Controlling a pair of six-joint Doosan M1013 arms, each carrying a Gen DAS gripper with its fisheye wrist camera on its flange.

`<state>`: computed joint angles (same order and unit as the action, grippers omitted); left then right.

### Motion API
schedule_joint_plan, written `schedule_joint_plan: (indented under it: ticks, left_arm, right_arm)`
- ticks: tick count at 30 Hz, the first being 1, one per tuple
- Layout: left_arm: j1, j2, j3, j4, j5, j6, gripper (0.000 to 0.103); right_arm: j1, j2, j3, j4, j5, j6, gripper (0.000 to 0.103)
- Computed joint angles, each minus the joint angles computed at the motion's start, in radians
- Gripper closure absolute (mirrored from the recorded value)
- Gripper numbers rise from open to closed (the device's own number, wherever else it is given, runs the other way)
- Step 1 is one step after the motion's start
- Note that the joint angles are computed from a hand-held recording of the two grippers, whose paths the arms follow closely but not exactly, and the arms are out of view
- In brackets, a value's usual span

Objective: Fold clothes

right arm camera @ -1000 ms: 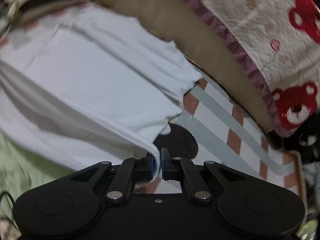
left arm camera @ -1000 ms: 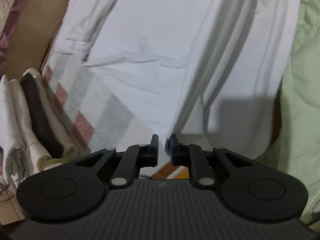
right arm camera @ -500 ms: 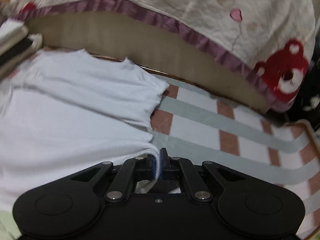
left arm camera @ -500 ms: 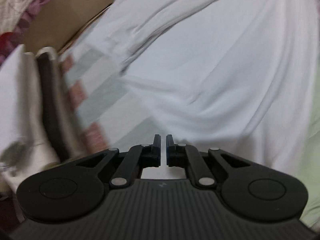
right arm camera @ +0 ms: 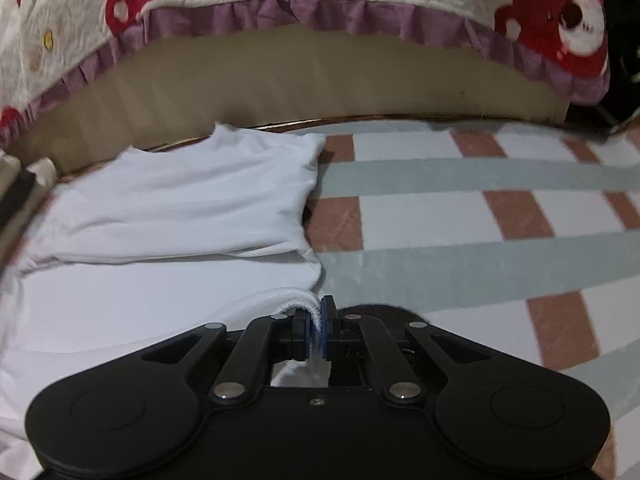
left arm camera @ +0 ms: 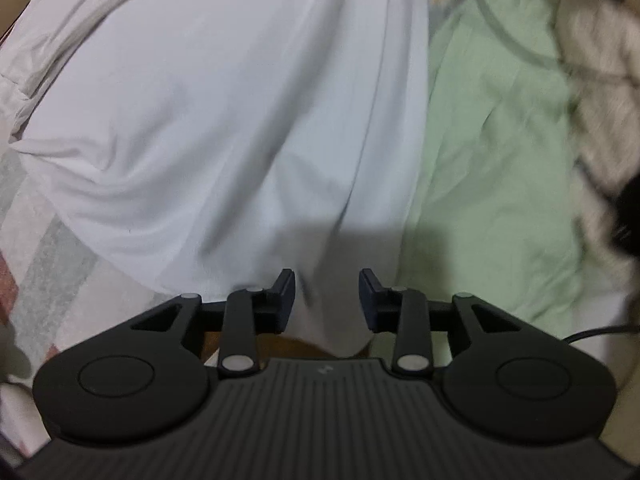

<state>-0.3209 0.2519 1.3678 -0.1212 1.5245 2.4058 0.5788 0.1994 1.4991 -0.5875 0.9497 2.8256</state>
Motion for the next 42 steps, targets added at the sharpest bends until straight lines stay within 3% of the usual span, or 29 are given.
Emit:
schedule_joint_plan:
  ticks: [2, 4, 5, 9, 13, 16, 18, 21, 26, 29, 32, 34, 38, 42]
  left_arm:
    - [-0.007, 0.002, 0.013, 0.039, -0.014, -0.02, 0.066]
    - [-0.012, 0.004, 0.022, 0.071, -0.029, -0.058, 0.072]
    - [-0.013, 0.006, 0.018, 0.084, -0.034, -0.078, 0.101]
    - [0.002, 0.005, -0.027, 0.082, -0.079, -0.099, 0.1]
    - [0.046, 0.026, -0.135, 0.077, -0.219, -0.248, 0.1]
    - [0.083, 0.055, -0.207, 0.107, -0.311, -0.412, 0.1]
    - [0.1, 0.055, -0.213, 0.105, -0.395, -0.456, 0.099]
    - [0.124, 0.066, -0.213, 0.094, -0.496, -0.514, 0.099]
    - [0.114, 0.152, -0.284, 0.147, -0.505, -0.744, 0.099]
    - [0.09, 0.205, -0.31, 0.25, -0.519, -0.79, 0.099]
    - [0.075, 0.233, -0.313, 0.287, -0.508, -0.775, 0.099]
    - [0.074, 0.25, -0.318, 0.272, -0.48, -0.778, 0.099]
    - [0.09, 0.279, -0.348, 0.22, -0.432, -0.821, 0.099]
    - [0.11, 0.29, -0.362, 0.162, -0.392, -0.84, 0.099]
  right_arm:
    - [0.001, -0.001, 0.003, -0.005, -0.005, 0.0, 0.098]
    - [0.006, 0.0, 0.002, -0.017, -0.006, -0.009, 0.098]
    - [0.009, 0.0, 0.002, -0.025, -0.009, -0.014, 0.098]
    - [0.012, -0.023, 0.028, -0.051, -0.06, 0.011, 0.098]
    - [-0.004, -0.056, 0.064, -0.02, -0.128, 0.014, 0.098]
    - [-0.017, -0.044, 0.05, 0.043, -0.084, -0.022, 0.098]
    - [-0.03, -0.028, 0.036, 0.105, -0.047, -0.054, 0.092]
    - [-0.053, -0.018, 0.035, 0.171, -0.082, -0.086, 0.086]
    - [-0.106, -0.012, 0.061, 0.233, -0.271, -0.089, 0.085]
    - [-0.174, -0.026, 0.127, 0.451, -0.477, -0.098, 0.062]
    - [-0.208, -0.044, 0.198, 0.576, -0.652, -0.041, 0.062]
    - [-0.2, -0.045, 0.193, 0.521, -0.643, -0.012, 0.061]
    - [-0.15, -0.048, 0.155, 0.271, -0.562, 0.062, 0.06]
    - [-0.076, -0.044, 0.108, -0.067, -0.414, 0.111, 0.052]
